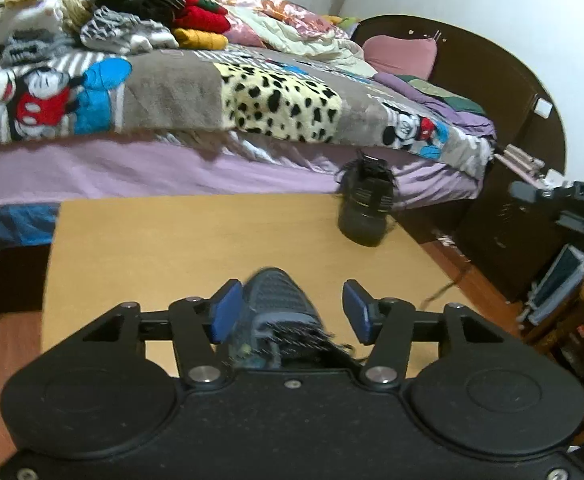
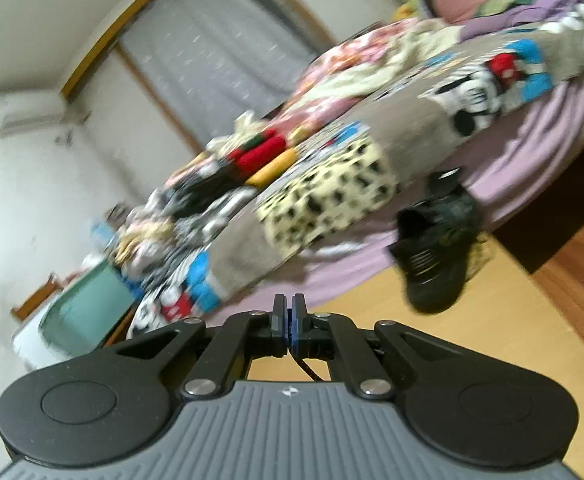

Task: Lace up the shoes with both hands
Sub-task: 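Grasp the sneaker with the left gripper while the right gripper returns toward it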

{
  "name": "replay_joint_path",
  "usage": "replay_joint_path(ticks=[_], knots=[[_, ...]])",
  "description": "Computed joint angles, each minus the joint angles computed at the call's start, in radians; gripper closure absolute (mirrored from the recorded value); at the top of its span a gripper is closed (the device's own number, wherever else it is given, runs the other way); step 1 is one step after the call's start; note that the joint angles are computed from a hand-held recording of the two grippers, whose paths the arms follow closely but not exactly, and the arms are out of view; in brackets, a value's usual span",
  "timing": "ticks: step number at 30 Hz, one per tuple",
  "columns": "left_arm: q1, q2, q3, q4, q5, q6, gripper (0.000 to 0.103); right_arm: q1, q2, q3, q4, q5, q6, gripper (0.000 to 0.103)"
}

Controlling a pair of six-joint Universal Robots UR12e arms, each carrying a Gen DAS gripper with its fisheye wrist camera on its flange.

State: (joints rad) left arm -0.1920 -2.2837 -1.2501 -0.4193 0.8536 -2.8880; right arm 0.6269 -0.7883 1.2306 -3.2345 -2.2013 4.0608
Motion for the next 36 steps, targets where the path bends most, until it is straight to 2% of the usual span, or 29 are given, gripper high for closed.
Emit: replay_joint_path(ticks=[2,5,13,15,21,27,29,31,32,34,36], knots=[[-0.003,0.018,-0.021,-0.015,-0.005,0.037,0.047,0.000,0.009,-0.022,0.003,0.058,-0.010,0.099],[-0.007,0.041,-0.047,-0.038,-0.022,0.051,0.047,0.003,0.020,-0.044,0.014,0.119,-0.018,0.099],[-0.017,0.084,-0.104,-0.010,-0.076,0.065,0.048,0.018,0.044,-0.095,0.051,0.261,-0.033,0.099],[-0.020,0.089,-0.107,-0.020,-0.082,0.101,0.048,0.022,0.048,-0.108,0.079,0.285,-0.057,0.099],[-0.029,0.088,-0.100,-0.064,-0.078,0.211,0.068,0.024,0.051,-0.123,0.136,0.338,-0.107,0.099],[-0.040,0.083,-0.094,-0.079,-0.051,0.312,0.077,0.019,0.058,-0.139,0.173,0.365,-0.135,0.099],[-0.043,0.081,-0.093,-0.084,-0.045,0.341,0.085,0.018,0.060,-0.144,0.186,0.375,-0.147,0.099],[-0.045,0.081,-0.094,-0.082,-0.038,0.363,0.099,0.016,0.062,-0.149,0.196,0.387,-0.156,0.099],[-0.046,0.080,-0.095,-0.080,-0.036,0.376,0.100,0.016,0.064,-0.151,0.196,0.392,-0.157,0.099],[-0.044,0.075,-0.094,-0.066,-0.049,0.351,0.101,0.015,0.066,-0.152,0.189,0.399,-0.154,0.098],[-0.038,0.066,-0.088,-0.042,-0.063,0.281,0.101,0.013,0.066,-0.146,0.164,0.403,-0.143,0.095]])
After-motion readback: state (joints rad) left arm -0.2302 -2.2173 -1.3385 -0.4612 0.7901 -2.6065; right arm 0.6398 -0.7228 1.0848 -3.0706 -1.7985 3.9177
